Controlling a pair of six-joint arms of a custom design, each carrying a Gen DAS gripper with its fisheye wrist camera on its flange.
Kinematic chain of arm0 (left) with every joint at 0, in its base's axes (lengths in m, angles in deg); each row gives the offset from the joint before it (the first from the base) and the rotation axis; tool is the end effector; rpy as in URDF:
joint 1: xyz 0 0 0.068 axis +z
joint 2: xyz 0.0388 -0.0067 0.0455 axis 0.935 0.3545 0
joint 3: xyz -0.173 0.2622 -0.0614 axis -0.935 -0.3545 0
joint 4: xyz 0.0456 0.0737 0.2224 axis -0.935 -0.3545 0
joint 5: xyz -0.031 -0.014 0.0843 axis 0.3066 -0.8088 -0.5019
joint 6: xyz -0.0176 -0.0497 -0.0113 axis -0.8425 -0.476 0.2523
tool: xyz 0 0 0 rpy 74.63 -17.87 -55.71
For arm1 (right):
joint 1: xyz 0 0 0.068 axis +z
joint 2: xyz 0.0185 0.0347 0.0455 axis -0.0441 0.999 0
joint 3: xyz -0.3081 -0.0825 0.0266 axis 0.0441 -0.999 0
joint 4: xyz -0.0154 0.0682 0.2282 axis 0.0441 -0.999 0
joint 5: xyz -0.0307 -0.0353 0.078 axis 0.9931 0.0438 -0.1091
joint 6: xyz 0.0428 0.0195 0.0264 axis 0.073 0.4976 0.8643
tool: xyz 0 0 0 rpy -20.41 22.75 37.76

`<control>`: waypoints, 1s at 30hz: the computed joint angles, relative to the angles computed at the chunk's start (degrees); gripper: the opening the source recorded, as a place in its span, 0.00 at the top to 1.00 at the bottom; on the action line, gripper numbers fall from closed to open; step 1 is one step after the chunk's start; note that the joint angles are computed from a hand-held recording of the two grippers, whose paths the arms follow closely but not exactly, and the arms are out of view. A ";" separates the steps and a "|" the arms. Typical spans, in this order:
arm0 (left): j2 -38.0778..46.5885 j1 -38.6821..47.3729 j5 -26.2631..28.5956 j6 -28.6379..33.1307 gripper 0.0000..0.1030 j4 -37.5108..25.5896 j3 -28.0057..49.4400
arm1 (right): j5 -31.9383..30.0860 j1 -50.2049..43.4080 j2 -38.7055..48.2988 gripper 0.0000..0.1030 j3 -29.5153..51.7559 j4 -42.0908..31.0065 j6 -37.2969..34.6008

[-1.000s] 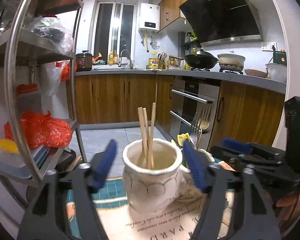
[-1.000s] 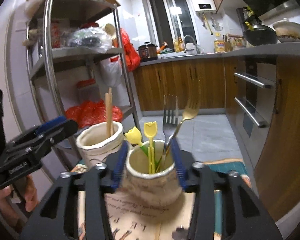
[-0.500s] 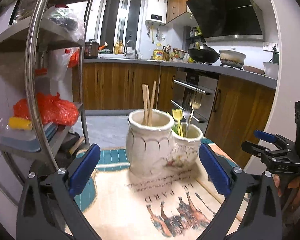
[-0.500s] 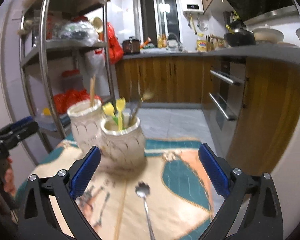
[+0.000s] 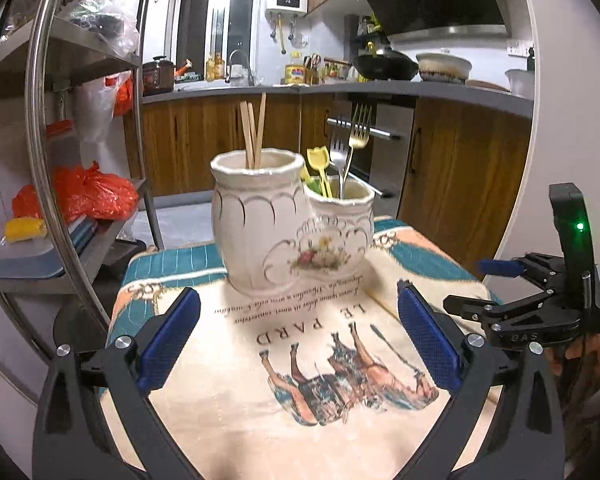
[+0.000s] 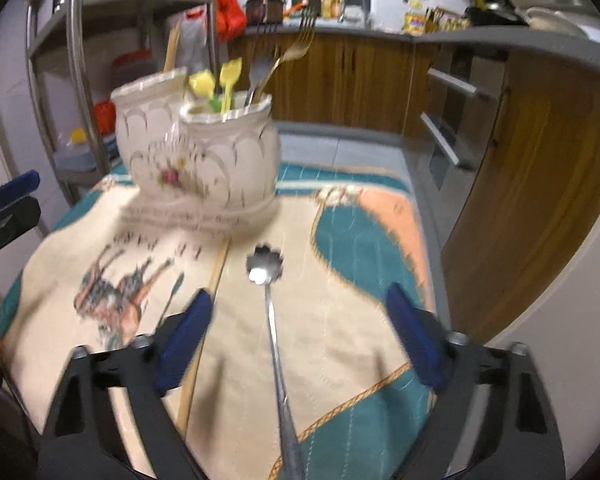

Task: Organize utensils
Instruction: 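Grasp the silver flower-ended spoon by its handle with the right tool, then grasp the last wooden chopstick with the left tool while the right holds the spoon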

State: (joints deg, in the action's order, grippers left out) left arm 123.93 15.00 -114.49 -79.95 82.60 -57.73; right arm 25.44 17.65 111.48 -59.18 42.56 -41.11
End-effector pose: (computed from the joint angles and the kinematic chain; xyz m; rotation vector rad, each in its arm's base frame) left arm 0.1737 -0.2009 0.1147 0.0656 2.0642 -0.0794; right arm 0.2680 0.1011 0.0938 -0.5158 2.2969 0.2292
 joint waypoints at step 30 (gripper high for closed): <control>7.99 -2.90 6.78 -5.09 0.06 -27.19 20.97 | -10.60 -5.81 1.15 0.96 -2.65 3.71 -3.41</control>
State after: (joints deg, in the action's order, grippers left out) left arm 131.92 12.10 -107.71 -85.04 55.41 -36.77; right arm 14.84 11.84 112.63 -61.83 46.27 -44.53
